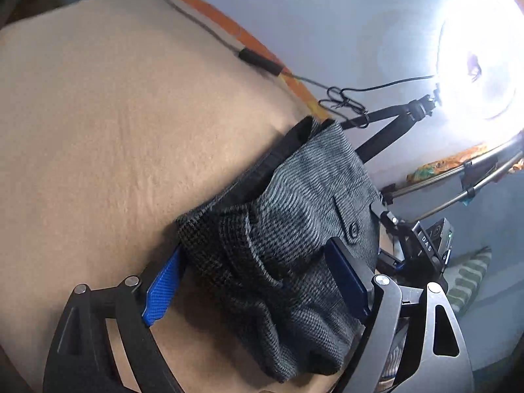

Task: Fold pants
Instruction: 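Grasp the folded grey pants' edge with both grippers, then lift the folded pants with both grippers and carry them toward the pillow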

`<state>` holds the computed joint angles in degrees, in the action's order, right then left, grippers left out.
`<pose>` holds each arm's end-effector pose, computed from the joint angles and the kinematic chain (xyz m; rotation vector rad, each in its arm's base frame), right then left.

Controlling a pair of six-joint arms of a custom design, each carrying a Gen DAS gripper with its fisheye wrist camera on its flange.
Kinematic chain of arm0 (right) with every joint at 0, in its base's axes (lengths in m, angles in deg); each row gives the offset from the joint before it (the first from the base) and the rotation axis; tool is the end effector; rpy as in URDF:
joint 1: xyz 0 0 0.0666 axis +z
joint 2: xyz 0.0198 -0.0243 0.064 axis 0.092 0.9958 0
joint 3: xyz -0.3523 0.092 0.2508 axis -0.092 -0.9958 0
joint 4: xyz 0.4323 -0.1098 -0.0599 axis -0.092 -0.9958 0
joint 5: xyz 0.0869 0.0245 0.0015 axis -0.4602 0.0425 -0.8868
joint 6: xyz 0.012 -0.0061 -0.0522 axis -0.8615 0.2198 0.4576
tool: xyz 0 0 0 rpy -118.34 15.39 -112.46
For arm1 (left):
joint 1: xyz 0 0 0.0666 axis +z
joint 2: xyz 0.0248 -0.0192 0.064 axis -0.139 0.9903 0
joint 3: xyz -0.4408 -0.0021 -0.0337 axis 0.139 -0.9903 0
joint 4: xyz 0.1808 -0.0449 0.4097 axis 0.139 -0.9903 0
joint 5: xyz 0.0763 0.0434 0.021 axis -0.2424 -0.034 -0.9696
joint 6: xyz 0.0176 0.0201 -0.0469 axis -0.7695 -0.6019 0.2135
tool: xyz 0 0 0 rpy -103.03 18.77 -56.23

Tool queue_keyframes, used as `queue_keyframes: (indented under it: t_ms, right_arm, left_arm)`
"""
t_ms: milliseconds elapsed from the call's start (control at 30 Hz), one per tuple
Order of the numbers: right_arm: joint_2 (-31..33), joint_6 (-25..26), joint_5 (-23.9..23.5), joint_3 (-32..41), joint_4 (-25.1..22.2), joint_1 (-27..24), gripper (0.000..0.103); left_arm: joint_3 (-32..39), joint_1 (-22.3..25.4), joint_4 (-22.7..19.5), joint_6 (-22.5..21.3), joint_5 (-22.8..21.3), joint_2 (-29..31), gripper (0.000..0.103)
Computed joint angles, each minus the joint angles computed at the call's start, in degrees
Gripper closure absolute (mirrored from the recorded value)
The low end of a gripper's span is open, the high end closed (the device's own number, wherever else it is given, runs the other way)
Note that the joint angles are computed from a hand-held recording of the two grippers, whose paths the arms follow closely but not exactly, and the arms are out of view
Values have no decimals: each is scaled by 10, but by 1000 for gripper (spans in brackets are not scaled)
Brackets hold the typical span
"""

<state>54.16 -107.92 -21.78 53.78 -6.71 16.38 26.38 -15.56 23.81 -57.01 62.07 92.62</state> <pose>0.5326 0.1128 0.4440 0.4134 2.2197 0.7508 0.5028 -0.0868 0.4885 -0.0705 2.5762 -0.9211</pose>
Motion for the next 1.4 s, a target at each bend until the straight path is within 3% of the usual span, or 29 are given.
queue_keyframes:
  t_ms: [67,267,367,467,500,533,733,833,1000,1400]
  right_arm:
    - [-2,-5,-2,-5,7,-1,30]
    - [-1,4,18,1,-6,5,33]
    - [2,-1,19,3,-2,7,33]
    - [2,-6,25,2,3,8,33]
    - [2,-7,27,2,3,9,34]
    - [3,-6,34,3,2,11,40]
    - [-5,6,80,6,-14,26,71]
    - [-11,35,119,19,-41,40,77]
    - [-20,84,177,40,-68,67,80]
    - [-36,124,240,64,-96,107,83]
  left_arm:
    - [13,-5,-13,0,-6,12,19]
    - [11,-13,16,50,-19,18,19]
    - [5,-25,26,43,-46,11,23]
    - [0,-38,36,34,-75,7,37]
    - [0,-39,38,29,-77,7,46]
    - [1,-39,38,25,-74,8,55]
    - [-2,-52,65,-20,-90,-4,69]
    - [-5,-54,75,-42,-92,-12,74]
    - [-13,-44,81,-62,-70,-26,77]
    - [-26,-45,79,-79,-39,-61,81]
